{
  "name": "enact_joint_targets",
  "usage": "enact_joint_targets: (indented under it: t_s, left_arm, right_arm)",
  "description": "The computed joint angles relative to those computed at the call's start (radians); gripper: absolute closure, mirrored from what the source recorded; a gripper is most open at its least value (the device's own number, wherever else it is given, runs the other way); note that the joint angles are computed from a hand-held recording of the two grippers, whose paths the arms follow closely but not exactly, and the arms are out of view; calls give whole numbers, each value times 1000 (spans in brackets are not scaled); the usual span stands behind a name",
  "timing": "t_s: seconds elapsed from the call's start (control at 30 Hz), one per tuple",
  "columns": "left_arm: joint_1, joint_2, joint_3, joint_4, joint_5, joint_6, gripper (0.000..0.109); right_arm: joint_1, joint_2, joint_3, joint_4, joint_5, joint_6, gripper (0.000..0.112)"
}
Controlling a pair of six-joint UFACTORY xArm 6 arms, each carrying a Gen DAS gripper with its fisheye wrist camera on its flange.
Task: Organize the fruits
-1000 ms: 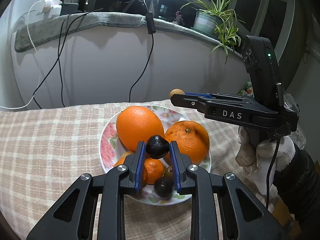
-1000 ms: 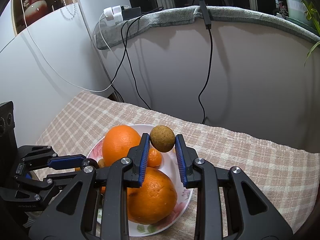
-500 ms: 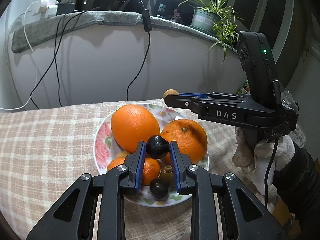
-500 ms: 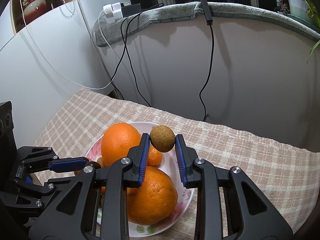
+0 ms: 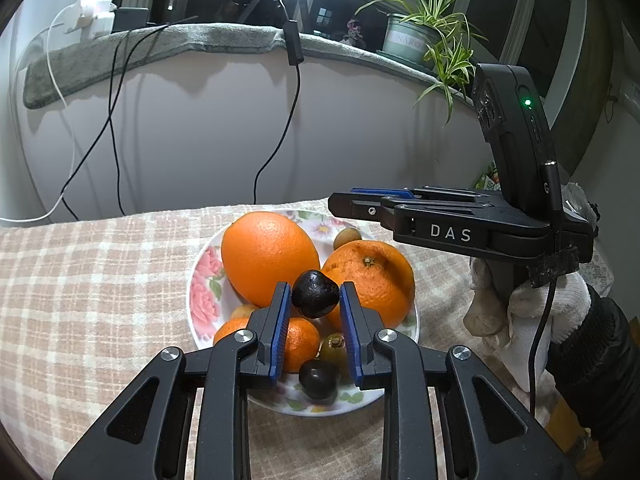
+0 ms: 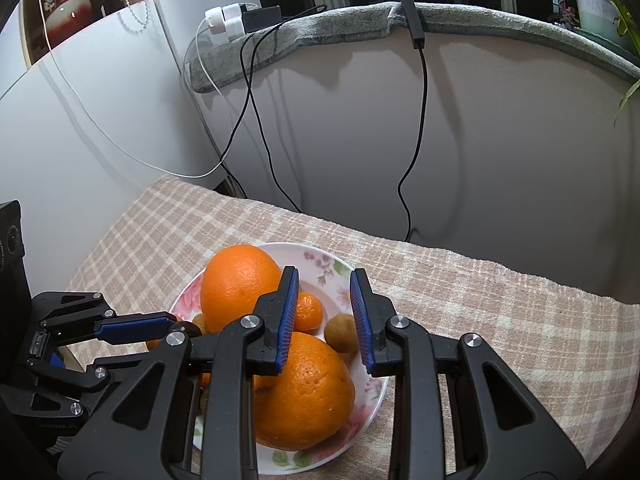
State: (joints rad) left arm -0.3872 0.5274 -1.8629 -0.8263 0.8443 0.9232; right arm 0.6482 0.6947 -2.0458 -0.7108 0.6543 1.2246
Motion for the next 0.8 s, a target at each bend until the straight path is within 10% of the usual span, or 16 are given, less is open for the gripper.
enact_joint_targets:
  t_s: [0.4, 0.8]
  left_arm:
    - [-4, -7, 11, -4, -22, 5, 45]
    - [-8, -36, 48, 10, -62, -10, 36]
  right_arm:
    - [6, -27, 32, -81, 12, 78, 27]
    - [14, -41, 42, -87, 19, 104, 24]
